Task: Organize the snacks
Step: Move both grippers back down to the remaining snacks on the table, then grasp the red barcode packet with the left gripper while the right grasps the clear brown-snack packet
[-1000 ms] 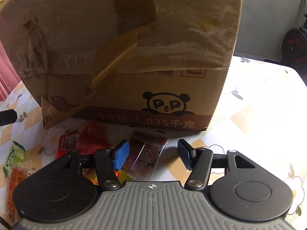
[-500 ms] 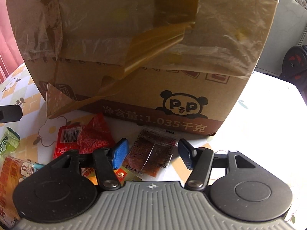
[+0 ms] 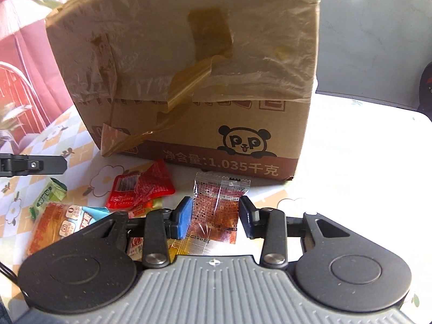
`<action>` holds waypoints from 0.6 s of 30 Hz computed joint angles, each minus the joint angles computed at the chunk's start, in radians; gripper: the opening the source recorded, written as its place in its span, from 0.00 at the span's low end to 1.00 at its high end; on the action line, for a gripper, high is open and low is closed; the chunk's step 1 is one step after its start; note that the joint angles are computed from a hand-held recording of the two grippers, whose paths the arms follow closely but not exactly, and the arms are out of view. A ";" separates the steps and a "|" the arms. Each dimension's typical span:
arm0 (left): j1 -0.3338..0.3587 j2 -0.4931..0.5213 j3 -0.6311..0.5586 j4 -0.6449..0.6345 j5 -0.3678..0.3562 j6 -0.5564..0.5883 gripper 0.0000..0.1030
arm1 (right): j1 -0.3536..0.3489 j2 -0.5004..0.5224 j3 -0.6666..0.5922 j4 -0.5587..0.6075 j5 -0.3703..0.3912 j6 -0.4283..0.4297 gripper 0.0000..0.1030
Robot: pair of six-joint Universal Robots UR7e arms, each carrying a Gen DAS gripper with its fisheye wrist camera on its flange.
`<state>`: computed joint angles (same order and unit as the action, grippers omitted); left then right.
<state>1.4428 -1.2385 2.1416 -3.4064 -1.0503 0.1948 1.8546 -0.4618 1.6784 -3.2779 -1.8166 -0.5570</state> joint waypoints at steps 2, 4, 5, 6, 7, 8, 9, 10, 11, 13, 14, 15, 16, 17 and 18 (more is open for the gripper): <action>-0.007 0.000 -0.002 0.020 0.010 -0.003 0.40 | -0.030 -0.024 0.041 -0.042 0.057 -0.014 0.39; -0.013 0.002 -0.007 0.041 0.023 -0.004 0.40 | -0.054 -0.040 0.071 -0.082 0.088 -0.020 0.39; -0.017 0.005 -0.012 0.056 0.031 -0.011 0.40 | -0.068 -0.051 0.088 -0.100 0.099 -0.026 0.39; -0.021 0.007 -0.018 0.071 0.036 -0.017 0.40 | -0.075 -0.057 0.098 -0.110 0.104 -0.031 0.39; -0.022 0.011 -0.023 0.082 0.039 -0.020 0.40 | -0.079 -0.064 0.109 -0.120 0.107 -0.037 0.39; -0.025 0.014 -0.028 0.089 0.041 -0.020 0.40 | -0.093 -0.076 0.128 -0.132 0.121 -0.051 0.39; -0.029 0.020 -0.034 0.094 0.045 -0.016 0.40 | -0.101 -0.082 0.135 -0.137 0.136 -0.056 0.39; -0.031 0.026 -0.038 0.096 0.048 -0.014 0.40 | -0.110 -0.085 0.143 -0.145 0.156 -0.056 0.39; -0.035 0.033 -0.046 0.102 0.053 -0.015 0.41 | -0.121 -0.091 0.153 -0.154 0.177 -0.056 0.39; -0.037 0.047 -0.060 0.116 0.049 -0.012 0.43 | -0.137 -0.092 0.167 -0.175 0.204 -0.045 0.39; -0.038 0.054 -0.067 0.120 0.047 -0.002 0.44 | -0.143 -0.087 0.170 -0.186 0.219 -0.035 0.39; -0.040 0.065 -0.076 0.122 0.048 0.017 0.44 | -0.147 -0.094 0.180 -0.191 0.227 -0.033 0.39; -0.043 0.073 -0.082 0.124 0.051 0.033 0.44 | -0.153 -0.099 0.186 -0.195 0.234 -0.038 0.39; -0.045 0.084 -0.094 0.133 0.054 0.058 0.44 | -0.159 -0.105 0.194 -0.201 0.245 -0.040 0.39; -0.045 0.091 -0.108 0.159 0.051 0.082 0.44 | -0.161 -0.100 0.186 -0.200 0.253 -0.037 0.39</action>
